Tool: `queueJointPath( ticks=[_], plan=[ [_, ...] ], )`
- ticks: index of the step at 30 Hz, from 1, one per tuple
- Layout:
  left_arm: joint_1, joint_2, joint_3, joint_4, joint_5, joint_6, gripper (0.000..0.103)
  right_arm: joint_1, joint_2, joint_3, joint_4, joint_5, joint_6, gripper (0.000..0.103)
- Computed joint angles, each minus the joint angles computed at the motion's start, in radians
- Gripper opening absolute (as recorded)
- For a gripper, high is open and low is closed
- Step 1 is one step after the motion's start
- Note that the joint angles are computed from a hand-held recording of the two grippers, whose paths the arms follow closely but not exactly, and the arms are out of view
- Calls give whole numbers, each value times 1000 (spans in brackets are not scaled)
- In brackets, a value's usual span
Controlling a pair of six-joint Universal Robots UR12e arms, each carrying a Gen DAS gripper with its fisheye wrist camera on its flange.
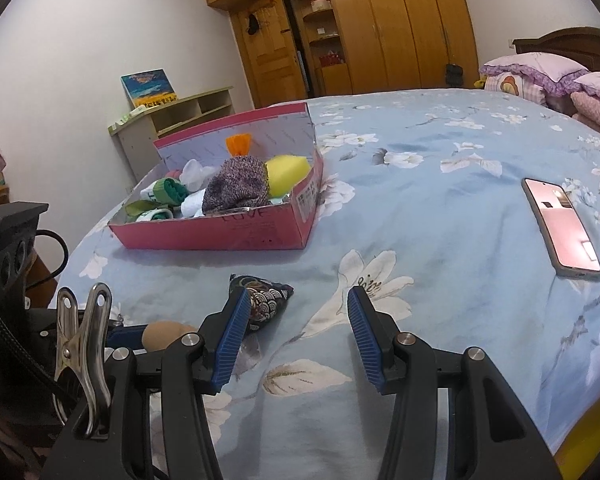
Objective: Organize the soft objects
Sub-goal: 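Move the left tool to the tan round sponge while the right tool approaches the patterned pouch, then close the left tool on the tan sponge while the right tool grasps the patterned pouch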
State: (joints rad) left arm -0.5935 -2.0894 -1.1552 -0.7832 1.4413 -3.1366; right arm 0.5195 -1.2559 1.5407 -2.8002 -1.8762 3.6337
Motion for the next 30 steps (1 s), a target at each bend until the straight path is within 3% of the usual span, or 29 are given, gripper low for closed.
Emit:
queueJointPath(
  ticks=[14, 30],
  plan=[
    [21, 16, -25, 54, 57, -69, 38, 3, 17, -18, 16, 39, -16, 52],
    [72, 49, -80, 125, 77, -163, 38, 14, 74, -109, 133, 59, -62, 52]
  ],
)
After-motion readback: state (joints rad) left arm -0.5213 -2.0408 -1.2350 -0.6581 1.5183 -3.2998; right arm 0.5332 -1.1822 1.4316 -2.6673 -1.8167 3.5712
